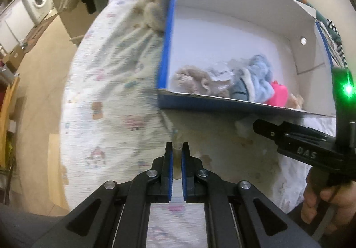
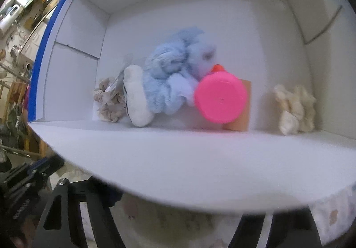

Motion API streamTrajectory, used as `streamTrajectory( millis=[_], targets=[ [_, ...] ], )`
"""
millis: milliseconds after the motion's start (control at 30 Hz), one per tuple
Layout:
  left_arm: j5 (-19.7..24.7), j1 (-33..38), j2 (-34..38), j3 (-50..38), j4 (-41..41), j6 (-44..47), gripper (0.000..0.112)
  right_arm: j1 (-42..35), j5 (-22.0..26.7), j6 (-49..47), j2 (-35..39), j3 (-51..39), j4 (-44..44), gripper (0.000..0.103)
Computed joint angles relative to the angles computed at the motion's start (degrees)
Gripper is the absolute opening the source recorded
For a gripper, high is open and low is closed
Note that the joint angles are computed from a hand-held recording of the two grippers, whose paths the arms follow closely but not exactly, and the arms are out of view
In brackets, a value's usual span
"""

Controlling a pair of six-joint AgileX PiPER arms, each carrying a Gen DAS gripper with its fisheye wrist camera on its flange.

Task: Organize soft objects
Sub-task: 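Grasp the tan cloth with the left gripper while the right grasps the white cloth, then carry the tan and white cloths over the box with both grippers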

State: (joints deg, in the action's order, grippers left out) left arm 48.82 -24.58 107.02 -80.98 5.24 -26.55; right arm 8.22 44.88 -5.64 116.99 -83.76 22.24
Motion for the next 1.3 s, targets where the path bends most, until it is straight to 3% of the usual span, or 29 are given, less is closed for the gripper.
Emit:
streamTrajectory(
  millis=[33, 100, 133, 433, 667, 1067, 1300],
  targets=[
    [0.1, -0.1, 0.4, -0.4, 0.2, -0.5, 0.006, 0.3, -0.3, 0.1, 0.5, -0.3, 0.1, 0.070],
    [-0.3, 0.3, 0.0, 0.5, 0.1, -0.5, 0.006, 0.4, -0.3, -0.8, 1.6, -1.1, 1.3, 0.032],
    [-0.4, 0.4, 0.0, 0.5, 0.3, -0.5, 0.006, 0.3, 0.0, -1.5, 1.9, -1.4, 1.9, 0.029],
    [-0.4, -0.8, 0.4, -1.0, 1.7, -1.7, 0.006, -0.2, -3.4, -6.7, -5.4, 7.2, 6.2, 0.025],
    [-0.8, -2.5, -0.6, -0.4, 4.5, -3.8, 0.006, 1.2, -4.0, -5.0, -9.0, 10.5, 3.9, 0.025],
    [-1.5, -5.7, -7.2, 4.3, 9.8, -9.4, 0.006, -0.6, -3.0, -5.7, -16.9, 15.3, 5.5, 0.025],
    [-0.9, -6.6, -10.9, 3.4, 13.4, -13.0, 0.006, -2.7, -0.1, -8.2, -22.1, 15.9, 8.1, 0.025]
  ],
)
